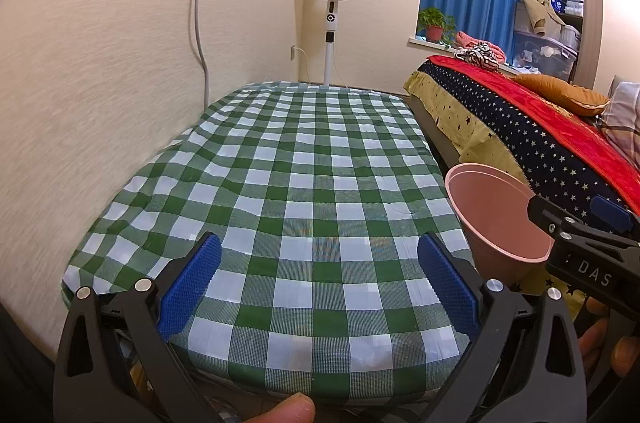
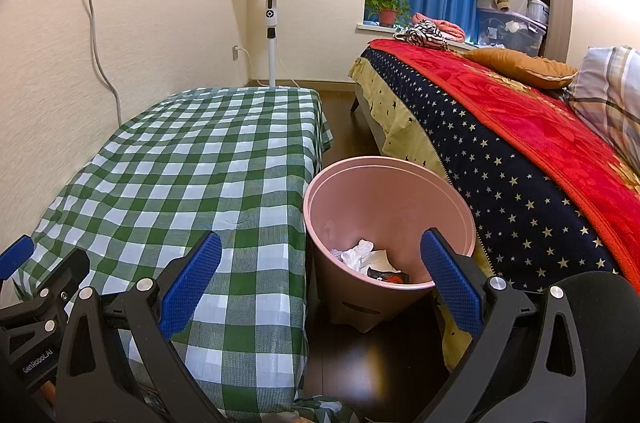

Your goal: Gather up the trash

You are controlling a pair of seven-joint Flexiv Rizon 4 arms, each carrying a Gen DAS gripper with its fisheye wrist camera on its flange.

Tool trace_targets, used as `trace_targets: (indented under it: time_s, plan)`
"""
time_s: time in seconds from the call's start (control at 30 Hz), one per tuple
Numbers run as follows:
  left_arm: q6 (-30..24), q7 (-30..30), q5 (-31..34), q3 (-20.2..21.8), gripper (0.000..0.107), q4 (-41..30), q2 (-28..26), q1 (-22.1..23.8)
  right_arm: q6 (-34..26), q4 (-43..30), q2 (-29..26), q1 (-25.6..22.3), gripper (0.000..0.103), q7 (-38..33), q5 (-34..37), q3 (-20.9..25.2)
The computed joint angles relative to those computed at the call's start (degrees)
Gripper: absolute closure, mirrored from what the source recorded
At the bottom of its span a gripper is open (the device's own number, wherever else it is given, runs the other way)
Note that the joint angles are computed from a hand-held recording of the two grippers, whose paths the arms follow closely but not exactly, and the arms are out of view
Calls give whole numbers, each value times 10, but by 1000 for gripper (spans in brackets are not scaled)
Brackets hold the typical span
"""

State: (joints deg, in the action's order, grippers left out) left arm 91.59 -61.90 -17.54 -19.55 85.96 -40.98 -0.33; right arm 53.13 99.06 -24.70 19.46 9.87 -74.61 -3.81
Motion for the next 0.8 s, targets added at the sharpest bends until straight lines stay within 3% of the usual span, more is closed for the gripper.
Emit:
trace_targets:
  time_s: [0.8]
  plan:
    - [-3,-8,-3,3,11,-4,0,-3,-1,-1,0,1,5,-2,1,1]
